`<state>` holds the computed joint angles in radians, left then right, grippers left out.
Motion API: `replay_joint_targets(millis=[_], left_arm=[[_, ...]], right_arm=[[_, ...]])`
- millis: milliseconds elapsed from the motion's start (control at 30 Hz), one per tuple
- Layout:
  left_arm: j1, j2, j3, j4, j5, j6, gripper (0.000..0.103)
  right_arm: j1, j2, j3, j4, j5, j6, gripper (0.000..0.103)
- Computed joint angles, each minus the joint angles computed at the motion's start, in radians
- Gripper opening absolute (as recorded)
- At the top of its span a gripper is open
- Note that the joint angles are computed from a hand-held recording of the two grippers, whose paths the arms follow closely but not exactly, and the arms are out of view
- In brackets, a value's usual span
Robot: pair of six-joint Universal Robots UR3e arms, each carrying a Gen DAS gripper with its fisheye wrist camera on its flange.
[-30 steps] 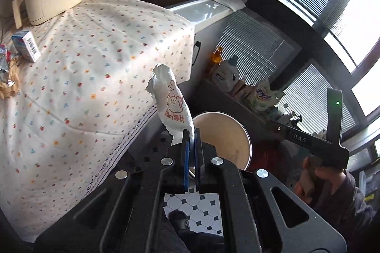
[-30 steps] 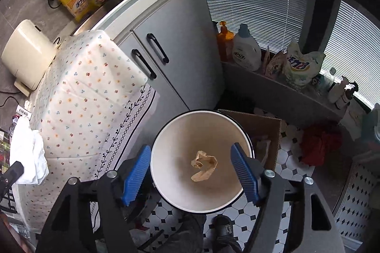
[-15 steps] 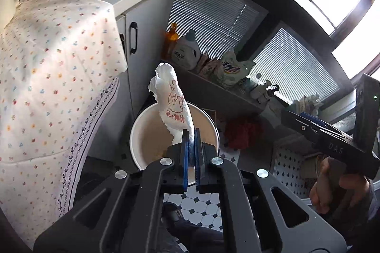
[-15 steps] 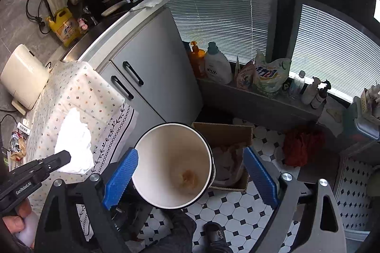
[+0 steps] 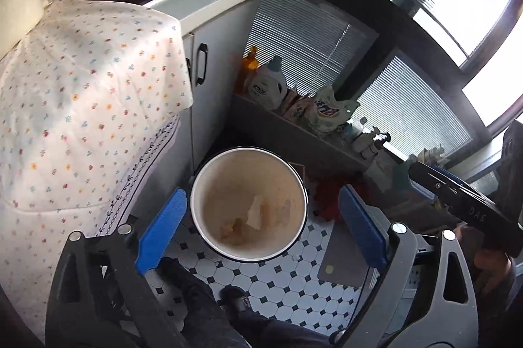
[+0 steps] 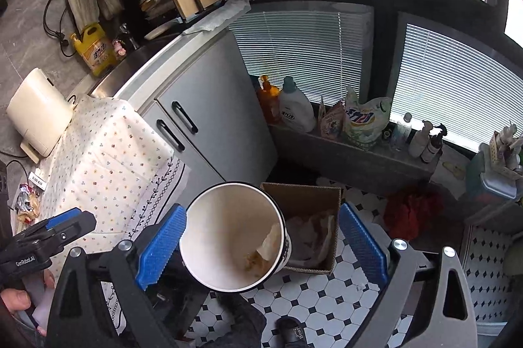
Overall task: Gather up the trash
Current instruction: 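Move both tools back over the counter toward the remaining trash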
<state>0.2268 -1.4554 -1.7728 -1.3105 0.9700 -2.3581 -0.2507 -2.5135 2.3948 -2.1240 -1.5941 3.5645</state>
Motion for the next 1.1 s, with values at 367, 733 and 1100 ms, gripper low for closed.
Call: replay_joint_targets(millis=[367, 733, 1100], left_arm=[[0.481, 0.246, -0.002, -0.312, -0.158, 0.245, 0.097], [0.942, 0.279, 0.114, -0.57, -0.24, 0.486, 0.097], [1.162, 0.188, 0.172, -0.539, -0.327, 0.507, 0.097]], right_arm=[[0.429, 0.51, -0.219, -0.353, -0.154, 0.155, 0.095], [0.693, 0.935, -0.648, -0.386, -0.222, 0.154, 0.095], [0.84, 1.273, -1.119, -0.267, -0.247, 0.048, 0.095]])
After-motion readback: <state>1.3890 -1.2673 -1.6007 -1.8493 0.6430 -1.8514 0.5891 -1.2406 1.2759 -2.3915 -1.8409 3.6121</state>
